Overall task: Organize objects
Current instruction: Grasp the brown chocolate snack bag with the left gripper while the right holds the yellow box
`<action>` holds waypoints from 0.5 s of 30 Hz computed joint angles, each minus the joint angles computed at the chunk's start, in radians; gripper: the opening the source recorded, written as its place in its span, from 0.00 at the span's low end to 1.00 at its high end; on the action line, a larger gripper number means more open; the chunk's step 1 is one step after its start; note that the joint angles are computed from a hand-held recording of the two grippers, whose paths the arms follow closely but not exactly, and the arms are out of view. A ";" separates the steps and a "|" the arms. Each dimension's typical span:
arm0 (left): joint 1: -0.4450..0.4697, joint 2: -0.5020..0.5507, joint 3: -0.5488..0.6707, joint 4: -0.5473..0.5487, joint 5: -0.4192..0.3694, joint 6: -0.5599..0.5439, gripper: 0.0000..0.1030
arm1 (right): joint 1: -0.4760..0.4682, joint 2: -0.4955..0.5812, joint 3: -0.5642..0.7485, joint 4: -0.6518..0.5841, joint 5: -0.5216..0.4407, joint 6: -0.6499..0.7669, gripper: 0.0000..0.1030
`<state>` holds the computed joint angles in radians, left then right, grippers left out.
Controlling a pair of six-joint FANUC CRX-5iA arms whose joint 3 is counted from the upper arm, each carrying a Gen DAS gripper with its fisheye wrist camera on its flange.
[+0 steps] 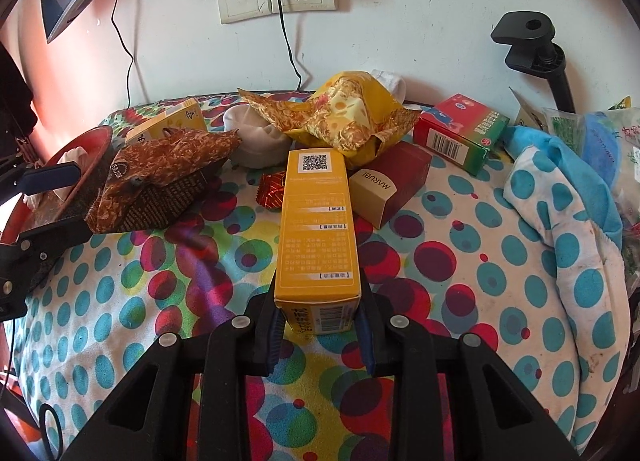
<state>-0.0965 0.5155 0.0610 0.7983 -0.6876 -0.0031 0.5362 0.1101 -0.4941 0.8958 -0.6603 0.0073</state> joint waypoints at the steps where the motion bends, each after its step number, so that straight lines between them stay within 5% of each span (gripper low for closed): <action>1: -0.004 -0.003 0.003 -0.015 0.004 0.012 0.55 | 0.000 0.000 0.000 0.000 0.000 0.000 0.28; 8: -0.005 -0.005 0.072 -0.080 -0.130 0.070 0.56 | 0.004 -0.001 -0.003 0.002 0.000 -0.007 0.28; 15: -0.084 0.127 0.384 -0.433 -0.237 0.317 0.58 | 0.005 0.001 0.000 -0.007 0.000 -0.002 0.28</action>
<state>-0.1804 0.6429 0.4447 0.3656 -0.9251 0.3135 0.5416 0.1110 -0.4936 0.8888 -0.6605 0.0052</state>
